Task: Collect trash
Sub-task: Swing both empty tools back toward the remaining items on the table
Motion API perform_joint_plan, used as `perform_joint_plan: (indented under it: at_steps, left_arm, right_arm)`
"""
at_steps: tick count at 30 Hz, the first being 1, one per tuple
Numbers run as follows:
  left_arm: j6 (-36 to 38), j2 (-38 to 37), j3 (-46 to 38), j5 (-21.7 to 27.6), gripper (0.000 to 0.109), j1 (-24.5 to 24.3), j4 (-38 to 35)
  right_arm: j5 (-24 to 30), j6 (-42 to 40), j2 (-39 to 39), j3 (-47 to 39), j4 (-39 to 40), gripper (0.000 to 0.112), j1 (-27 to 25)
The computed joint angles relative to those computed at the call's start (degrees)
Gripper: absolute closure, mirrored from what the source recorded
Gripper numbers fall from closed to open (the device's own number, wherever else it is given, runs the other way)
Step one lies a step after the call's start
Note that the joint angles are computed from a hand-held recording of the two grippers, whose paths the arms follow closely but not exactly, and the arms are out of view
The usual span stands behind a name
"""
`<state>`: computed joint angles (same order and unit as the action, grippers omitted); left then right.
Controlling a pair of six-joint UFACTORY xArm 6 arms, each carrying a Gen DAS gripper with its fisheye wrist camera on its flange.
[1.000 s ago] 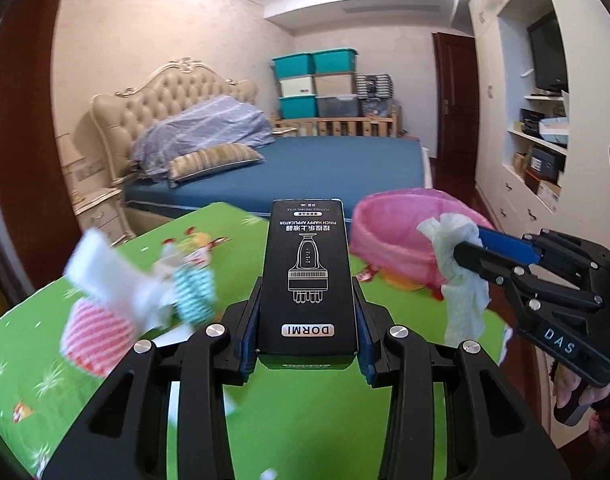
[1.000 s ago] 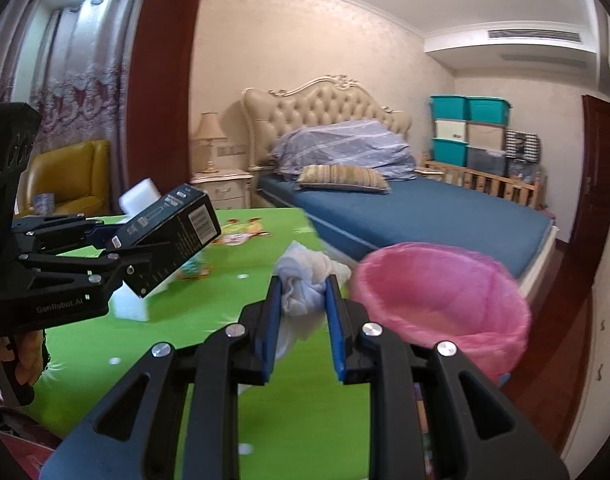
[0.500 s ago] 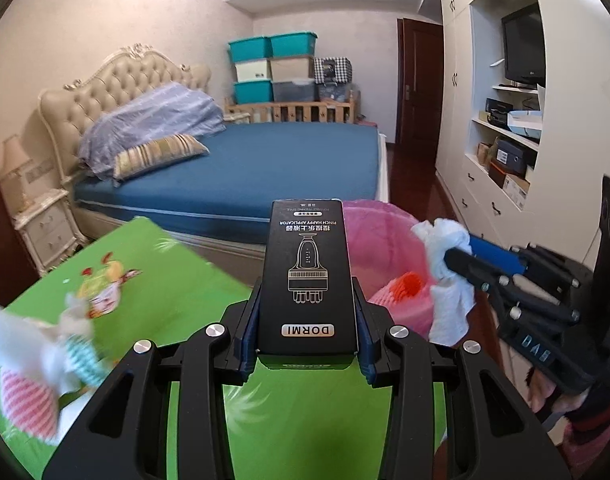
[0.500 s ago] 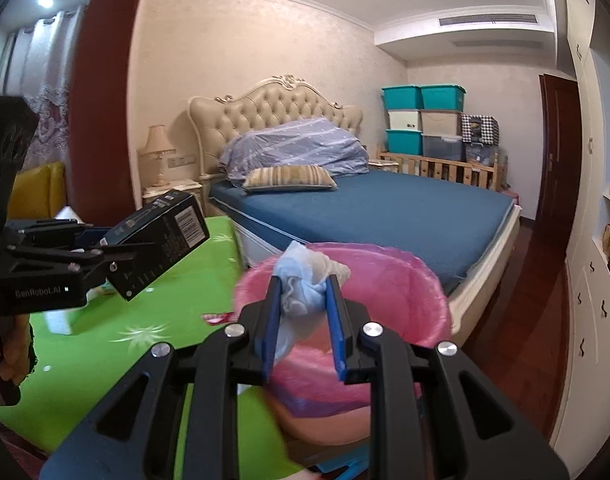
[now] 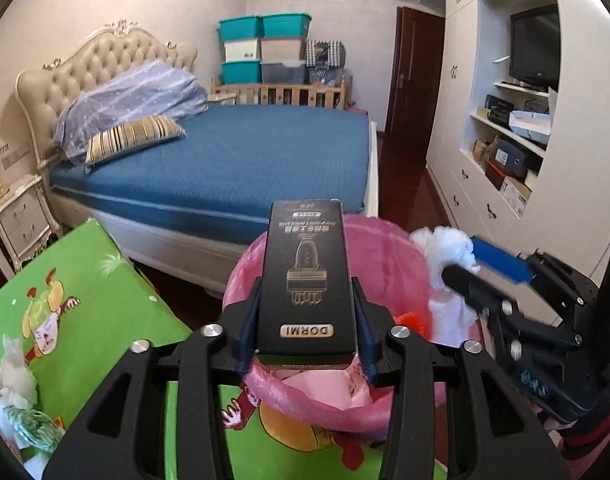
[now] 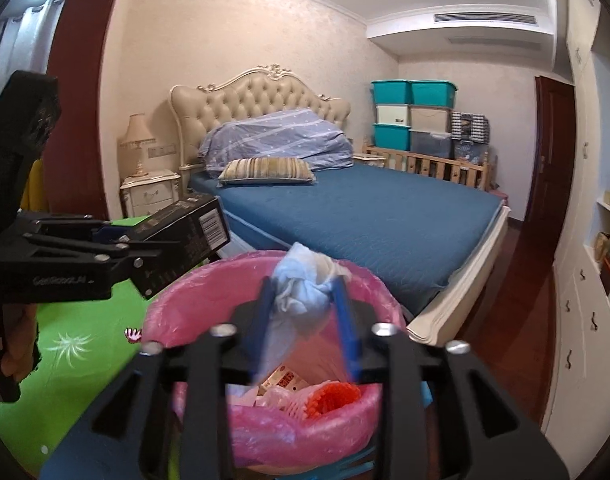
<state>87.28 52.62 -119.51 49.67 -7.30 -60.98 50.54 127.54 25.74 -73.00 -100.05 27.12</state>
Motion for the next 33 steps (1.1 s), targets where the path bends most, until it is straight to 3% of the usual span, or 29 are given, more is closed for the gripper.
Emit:
perform_joint_plan:
  at_steps: [1, 2, 4, 7, 11, 14, 17, 23, 29, 33]
  left_arm:
    - [-1.5, 1.0, -1.2, 0.0, 0.035, -0.2, 1.6]
    - [-0.9, 1.2, -1.2, -0.7, 0.021, 0.0, 0.8]
    - [4.8, -0.4, 2.2, -4.1, 0.020, 0.7, -5.0]
    - [9.0, -2.9, 5.9, -4.6, 0.015, 2.6, -7.1]
    - [24.0, -8.9, 15.4, -9.3, 0.015, 6.2, -17.1]
    - [35.1, -12.6, 21.3, -9.5, 0.014, 9.4, -23.6]
    - [40.5, -14.4, 24.7, -7.7, 0.012, 13.2, -25.2]
    - [38.8, -11.7, 22.5, -5.4, 0.012, 21.0, -22.6]
    - [27.9, -3.1, 9.5, -7.8, 0.012, 27.0, -19.4]
    - [25.6, 2.0, 2.1, -12.5, 0.012, 28.6, -20.3]
  right_arm:
    - [1.0, 0.2, 0.3, 0.1, -0.1, 0.034, 0.3]
    - [0.9, 1.2, 0.1, 0.7, -0.9, 0.034, 0.3]
    - [2.3, 3.4, -0.6, 2.1, -0.5, 0.035, 1.4]
    - [5.8, 5.8, -2.3, 4.5, 0.3, 0.035, 4.0]
    - [8.8, 9.1, -3.8, 6.5, 1.7, 0.035, 8.0]
    - [8.7, 8.9, -2.9, 5.1, 3.4, 0.034, 10.1]
    - [7.1, 5.7, 0.4, -0.1, 5.9, 0.033, 11.1]
    - [-0.7, -2.5, 10.6, -16.0, 7.8, 0.033, 10.6]
    - [-7.2, -14.5, 21.9, -33.8, 13.7, 0.032, 11.0]
    - [-8.4, -25.7, 30.9, -48.0, 21.1, 0.032, 11.9]
